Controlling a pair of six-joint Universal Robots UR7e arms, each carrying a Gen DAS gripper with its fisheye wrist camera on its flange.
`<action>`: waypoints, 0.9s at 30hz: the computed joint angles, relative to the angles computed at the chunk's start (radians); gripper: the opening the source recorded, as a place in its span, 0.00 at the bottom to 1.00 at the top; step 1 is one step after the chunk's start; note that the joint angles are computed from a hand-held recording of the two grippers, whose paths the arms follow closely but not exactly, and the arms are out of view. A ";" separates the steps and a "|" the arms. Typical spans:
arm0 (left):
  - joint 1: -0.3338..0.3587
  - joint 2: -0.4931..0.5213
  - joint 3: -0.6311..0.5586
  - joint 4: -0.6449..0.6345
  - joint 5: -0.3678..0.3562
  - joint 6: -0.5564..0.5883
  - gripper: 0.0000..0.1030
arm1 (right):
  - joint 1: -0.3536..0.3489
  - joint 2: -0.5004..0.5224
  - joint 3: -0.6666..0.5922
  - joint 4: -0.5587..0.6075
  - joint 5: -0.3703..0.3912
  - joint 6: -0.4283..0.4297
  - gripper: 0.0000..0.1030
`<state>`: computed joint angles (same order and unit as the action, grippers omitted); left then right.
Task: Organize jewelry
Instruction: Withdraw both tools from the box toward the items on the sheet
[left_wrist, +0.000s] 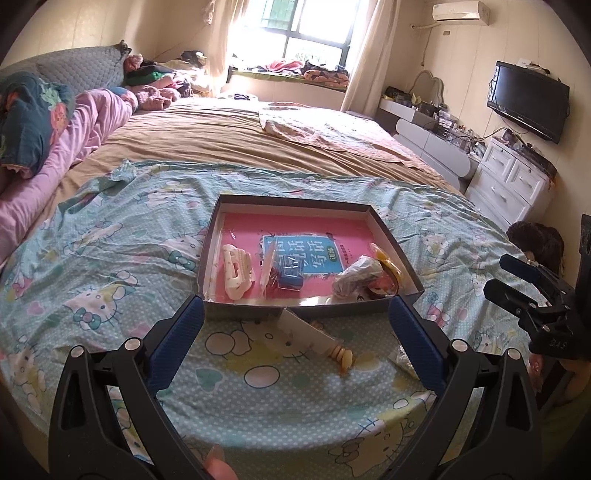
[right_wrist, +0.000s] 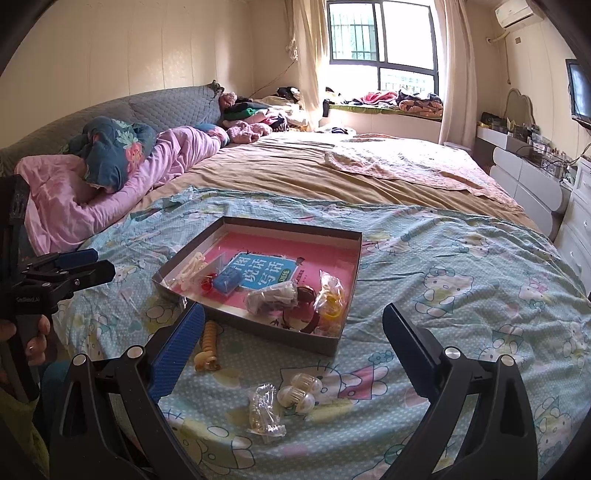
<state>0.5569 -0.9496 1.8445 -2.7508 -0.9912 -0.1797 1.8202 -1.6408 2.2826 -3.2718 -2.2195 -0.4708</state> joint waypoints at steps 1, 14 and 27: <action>0.000 0.001 0.002 0.004 -0.001 -0.006 0.91 | -0.003 -0.003 0.005 0.003 0.002 0.002 0.93; 0.022 0.022 0.017 0.058 -0.032 -0.067 0.91 | -0.060 -0.049 0.087 0.114 0.049 0.052 0.93; 0.052 0.058 0.016 0.100 -0.071 -0.112 0.91 | -0.126 -0.076 0.138 0.229 0.117 0.107 0.77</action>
